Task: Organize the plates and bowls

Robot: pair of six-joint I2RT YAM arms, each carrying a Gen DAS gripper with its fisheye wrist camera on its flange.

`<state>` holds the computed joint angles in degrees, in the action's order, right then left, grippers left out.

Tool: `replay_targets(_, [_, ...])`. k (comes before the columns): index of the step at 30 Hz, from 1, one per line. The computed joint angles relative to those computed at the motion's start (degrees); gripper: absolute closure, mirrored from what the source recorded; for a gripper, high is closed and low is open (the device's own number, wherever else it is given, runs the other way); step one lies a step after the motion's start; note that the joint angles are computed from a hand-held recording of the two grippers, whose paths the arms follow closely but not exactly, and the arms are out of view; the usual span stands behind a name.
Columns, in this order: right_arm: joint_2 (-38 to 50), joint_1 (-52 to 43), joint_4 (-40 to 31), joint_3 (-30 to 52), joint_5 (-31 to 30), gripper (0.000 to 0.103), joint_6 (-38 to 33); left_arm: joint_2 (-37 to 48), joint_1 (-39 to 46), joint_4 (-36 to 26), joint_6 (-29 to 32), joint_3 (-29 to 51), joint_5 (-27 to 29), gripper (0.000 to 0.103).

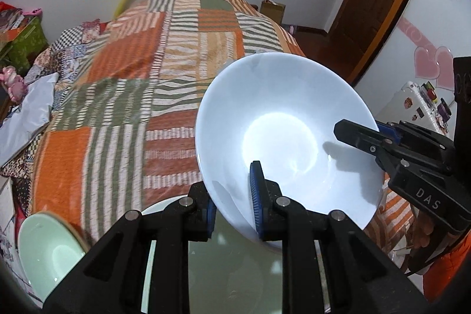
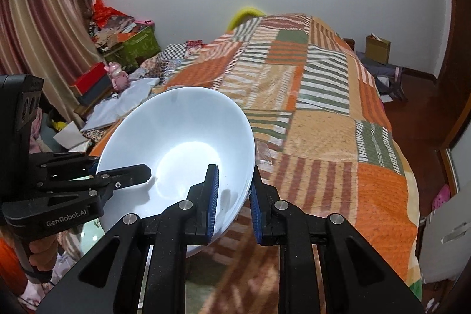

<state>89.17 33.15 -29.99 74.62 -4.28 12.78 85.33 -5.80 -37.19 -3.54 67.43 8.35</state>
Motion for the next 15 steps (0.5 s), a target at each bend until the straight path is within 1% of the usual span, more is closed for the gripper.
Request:
replay_targets(3, [-0.06,2.47,-0.48,0.96,1.45,0.085,0.43,-4.11,2.09,-1.22,0.73,-1.78,0.41,0.083])
replay_targets(8, [0.57,6.13,-1.23,2.93,3.28,0.085,0.96,-8.58,5.72,-2.73,2.35,-3.77,1.56,0.083])
replay_targets(15, [2.47,10.7,-1.42,5.59,4.87,0.085,1.62,-14.22,12.89,-5.16,5.73,-6.67,4.12,0.083])
